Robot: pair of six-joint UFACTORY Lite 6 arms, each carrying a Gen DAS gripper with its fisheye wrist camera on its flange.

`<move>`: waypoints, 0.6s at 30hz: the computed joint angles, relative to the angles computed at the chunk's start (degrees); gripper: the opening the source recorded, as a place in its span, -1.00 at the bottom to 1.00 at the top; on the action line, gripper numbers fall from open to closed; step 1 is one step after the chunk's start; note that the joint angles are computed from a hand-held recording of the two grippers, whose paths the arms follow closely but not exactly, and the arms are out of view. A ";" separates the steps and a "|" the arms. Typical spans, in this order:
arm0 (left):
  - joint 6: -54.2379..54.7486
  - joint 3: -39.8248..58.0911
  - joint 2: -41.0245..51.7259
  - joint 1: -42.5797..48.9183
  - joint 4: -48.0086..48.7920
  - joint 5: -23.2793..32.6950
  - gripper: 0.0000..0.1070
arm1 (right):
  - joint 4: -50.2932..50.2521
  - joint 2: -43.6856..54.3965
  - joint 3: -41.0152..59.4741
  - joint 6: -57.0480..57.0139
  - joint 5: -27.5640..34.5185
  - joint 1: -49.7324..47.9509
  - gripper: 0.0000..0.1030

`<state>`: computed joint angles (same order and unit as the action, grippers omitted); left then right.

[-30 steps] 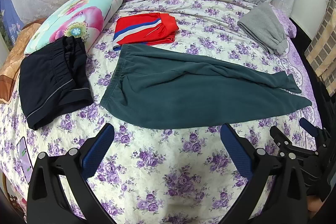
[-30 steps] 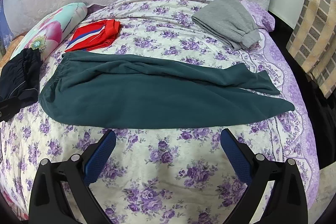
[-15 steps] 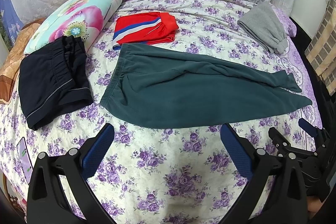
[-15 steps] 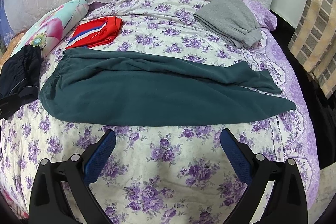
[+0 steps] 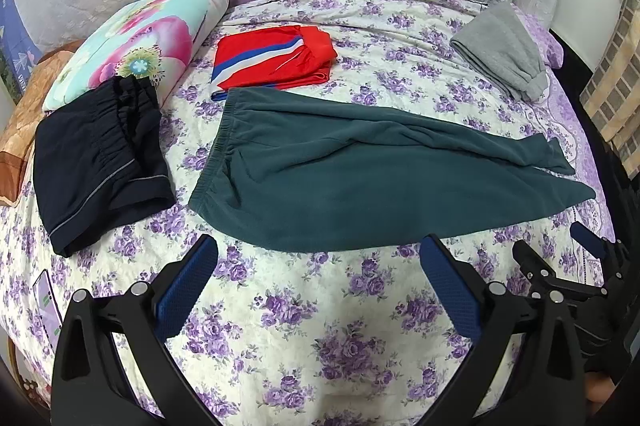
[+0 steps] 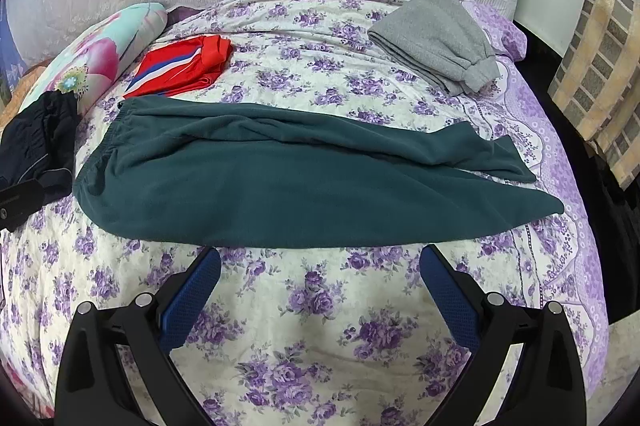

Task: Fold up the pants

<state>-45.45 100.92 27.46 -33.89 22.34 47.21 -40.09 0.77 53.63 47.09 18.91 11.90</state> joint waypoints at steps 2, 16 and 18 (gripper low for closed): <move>0.58 0.87 0.68 0.12 -0.41 0.38 0.84 | 0.32 0.06 0.08 -0.27 0.19 0.06 0.93; 5.19 4.88 5.49 2.15 -4.03 -0.47 0.84 | 3.28 3.25 0.07 -2.90 -3.24 -2.00 0.93; 10.16 3.29 6.09 5.19 -10.91 -3.15 0.84 | 4.55 3.93 -0.91 -4.30 -5.06 -3.01 0.93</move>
<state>-35.29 104.21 33.55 -28.70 11.43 44.06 -35.54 4.70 52.72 42.79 13.85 8.89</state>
